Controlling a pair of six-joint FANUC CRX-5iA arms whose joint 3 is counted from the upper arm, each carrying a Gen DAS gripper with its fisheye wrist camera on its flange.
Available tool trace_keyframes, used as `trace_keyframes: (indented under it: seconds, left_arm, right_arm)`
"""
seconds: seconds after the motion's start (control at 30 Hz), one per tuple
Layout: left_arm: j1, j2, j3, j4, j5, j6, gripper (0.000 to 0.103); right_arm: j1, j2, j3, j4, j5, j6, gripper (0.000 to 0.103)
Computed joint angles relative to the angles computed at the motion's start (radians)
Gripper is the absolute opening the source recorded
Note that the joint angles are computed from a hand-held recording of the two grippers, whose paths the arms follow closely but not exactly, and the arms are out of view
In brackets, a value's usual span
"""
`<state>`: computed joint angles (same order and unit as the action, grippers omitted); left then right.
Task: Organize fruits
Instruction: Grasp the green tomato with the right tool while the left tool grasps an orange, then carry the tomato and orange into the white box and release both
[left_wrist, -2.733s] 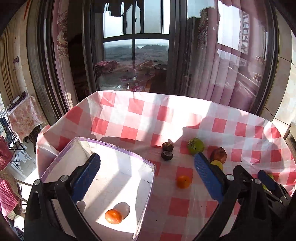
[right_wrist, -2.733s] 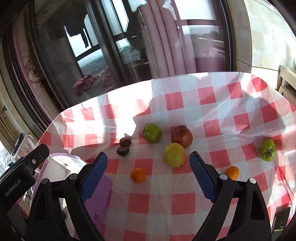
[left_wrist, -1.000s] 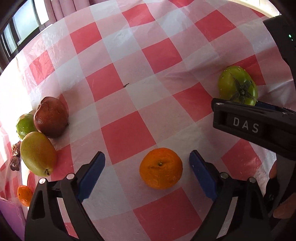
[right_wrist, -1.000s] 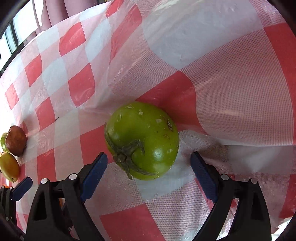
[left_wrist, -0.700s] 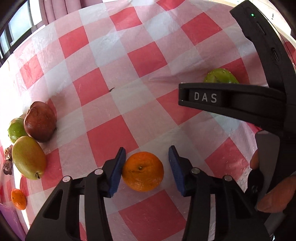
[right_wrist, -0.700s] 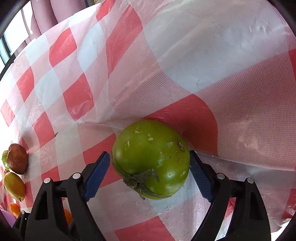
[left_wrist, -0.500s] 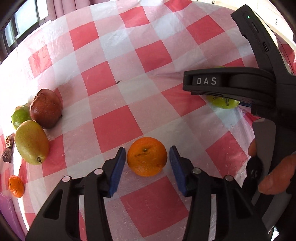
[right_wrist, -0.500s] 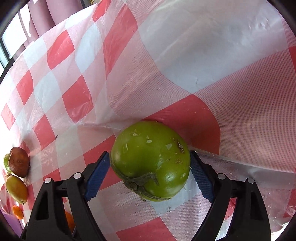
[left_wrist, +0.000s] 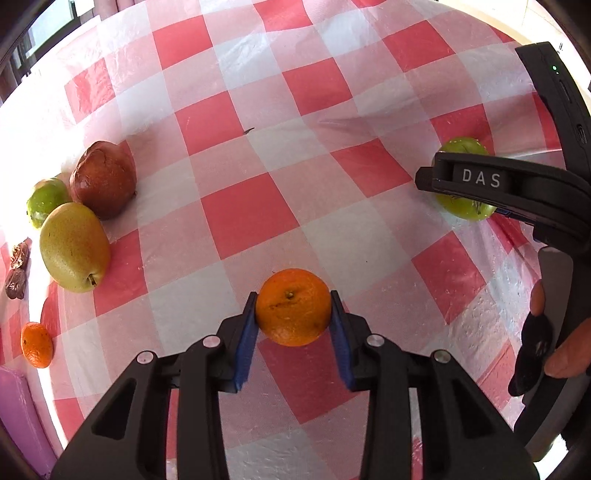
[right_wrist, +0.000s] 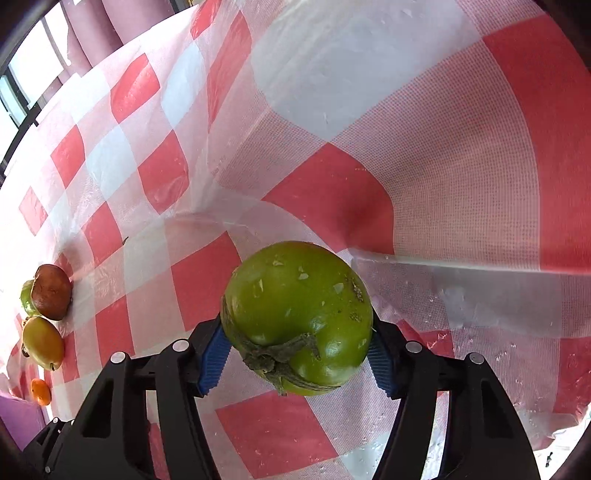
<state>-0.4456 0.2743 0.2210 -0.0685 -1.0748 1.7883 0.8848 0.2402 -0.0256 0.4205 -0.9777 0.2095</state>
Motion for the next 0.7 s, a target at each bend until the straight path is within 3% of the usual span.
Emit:
trace_keyframes:
  seconds: [0.37, 0.5, 0.7]
  left_arm:
    - [0.071, -0.278, -0.273, 0.033, 0.013, 0.046, 0.037]
    - [0.091, -0.46, -0.397, 0.038, 0.04, 0.064, 0.037]
    - [0.164, -0.639, -0.442, 0.038, 0.046, 0.041, 0.037]
  right_arm:
    - [0.179, -0.06, -0.021, -0.05, -0.065, 0.063, 0.063]
    - [0.255, -0.036, 0.028, -0.031, -0.09, 0.06, 0.063]
    - [0.333, 0.041, 0.186, 0.024, -0.133, 0.119, 0.063]
